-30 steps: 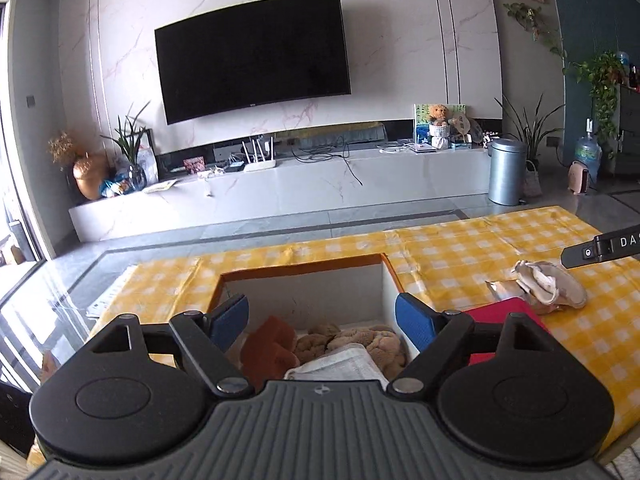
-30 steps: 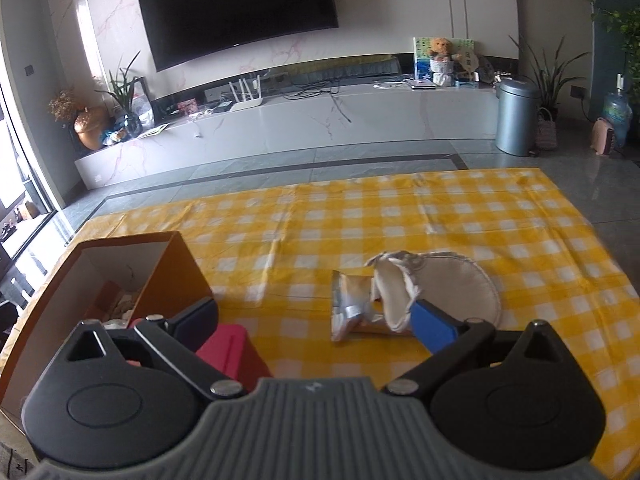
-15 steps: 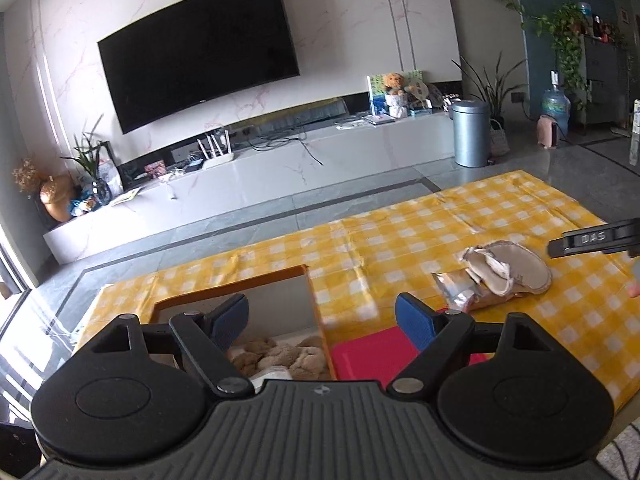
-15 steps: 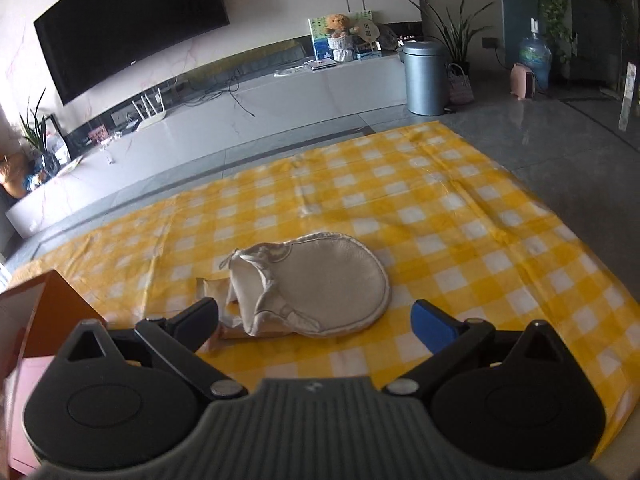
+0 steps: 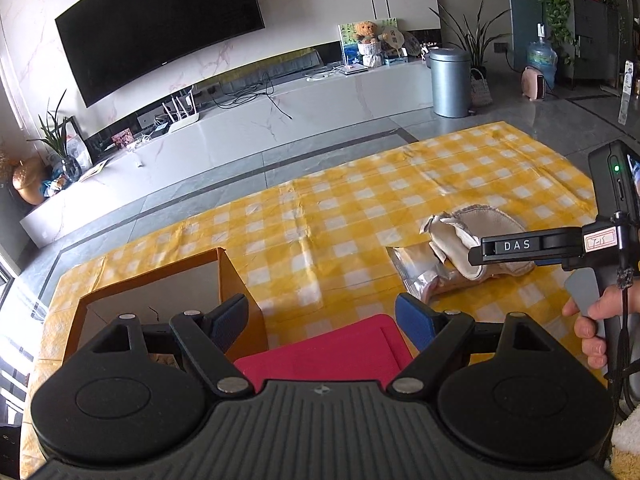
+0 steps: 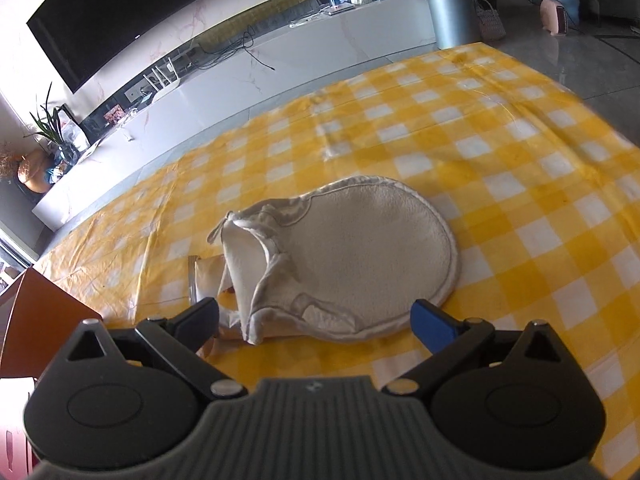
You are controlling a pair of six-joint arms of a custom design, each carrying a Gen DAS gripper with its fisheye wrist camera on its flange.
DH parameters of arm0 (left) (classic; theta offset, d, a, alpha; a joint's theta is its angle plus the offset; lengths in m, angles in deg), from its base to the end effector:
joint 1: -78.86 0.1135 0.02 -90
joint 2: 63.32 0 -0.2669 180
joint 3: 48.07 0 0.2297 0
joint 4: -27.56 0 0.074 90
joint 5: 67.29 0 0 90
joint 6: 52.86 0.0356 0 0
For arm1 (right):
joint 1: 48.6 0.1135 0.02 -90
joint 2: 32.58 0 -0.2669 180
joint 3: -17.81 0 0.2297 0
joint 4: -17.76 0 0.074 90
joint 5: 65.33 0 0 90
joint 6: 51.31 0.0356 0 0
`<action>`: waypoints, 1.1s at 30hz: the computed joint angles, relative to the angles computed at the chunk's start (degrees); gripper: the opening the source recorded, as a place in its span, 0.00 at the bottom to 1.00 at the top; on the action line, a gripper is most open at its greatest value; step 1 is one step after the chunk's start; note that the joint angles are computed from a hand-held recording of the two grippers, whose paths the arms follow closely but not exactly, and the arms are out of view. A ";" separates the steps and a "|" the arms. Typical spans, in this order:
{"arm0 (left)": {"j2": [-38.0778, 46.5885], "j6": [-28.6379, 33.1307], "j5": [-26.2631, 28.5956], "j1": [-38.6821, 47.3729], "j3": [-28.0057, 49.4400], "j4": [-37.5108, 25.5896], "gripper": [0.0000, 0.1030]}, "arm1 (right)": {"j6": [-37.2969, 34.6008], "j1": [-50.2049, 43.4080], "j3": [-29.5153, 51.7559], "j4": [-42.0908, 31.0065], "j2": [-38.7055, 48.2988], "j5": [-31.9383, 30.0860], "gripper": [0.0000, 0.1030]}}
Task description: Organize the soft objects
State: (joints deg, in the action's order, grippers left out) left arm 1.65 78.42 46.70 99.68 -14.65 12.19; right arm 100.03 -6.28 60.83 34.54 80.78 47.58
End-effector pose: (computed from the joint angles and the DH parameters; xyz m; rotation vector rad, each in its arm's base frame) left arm 0.1693 0.0489 0.1573 0.5967 2.2232 0.0495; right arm 0.2064 0.1692 0.0563 0.5604 2.3657 0.3240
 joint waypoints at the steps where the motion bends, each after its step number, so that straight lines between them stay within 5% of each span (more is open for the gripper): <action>1: 0.38 -0.40 -0.86 -0.88 -0.43 0.86 0.95 | -0.36 -0.66 -0.60 2.38 0.52 -0.99 0.90; 6: 2.66 -2.90 -3.20 -3.36 -0.31 0.82 0.94 | -4.15 -2.80 3.57 0.42 4.40 -4.75 0.72; 9: 1.65 -2.74 -2.69 -3.05 0.08 -1.44 0.94 | -5.70 -2.50 6.26 -3.65 4.98 -4.19 0.46; 11: 0.32 -2.37 -2.37 -2.57 0.33 -2.70 0.94 | -4.67 -3.20 5.44 -3.16 4.38 -5.24 0.40; 13: -1.78 -2.39 -2.73 -2.00 0.07 -3.38 0.94 | -4.59 -3.37 4.39 -4.85 2.09 -6.38 0.18; 23: -10.07 2.31 1.81 3.00 0.43 -12.10 0.94 | -1.77 6.40 -0.09 -26.89 -15.22 0.99 0.16; 26: -12.58 4.49 3.67 4.89 0.24 -15.20 0.94 | 0.79 9.76 2.78 -37.10 -14.28 3.15 0.20; 29: -14.47 8.13 6.39 7.81 -0.05 -17.85 0.94 | 3.17 10.03 0.39 -36.97 -16.79 4.50 0.38; 31: -15.37 9.26 7.36 8.90 -0.42 -18.54 0.94 | 4.87 10.30 -1.53 -35.95 -19.57 7.32 0.76; 33: -15.62 9.53 7.44 9.13 -0.66 -18.63 0.94 | 5.60 11.12 -2.57 -34.57 -21.75 10.52 0.95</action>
State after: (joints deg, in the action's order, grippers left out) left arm -13.97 87.95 54.13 108.82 -15.31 -6.45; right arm 105.63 4.84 58.26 -0.03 59.02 58.11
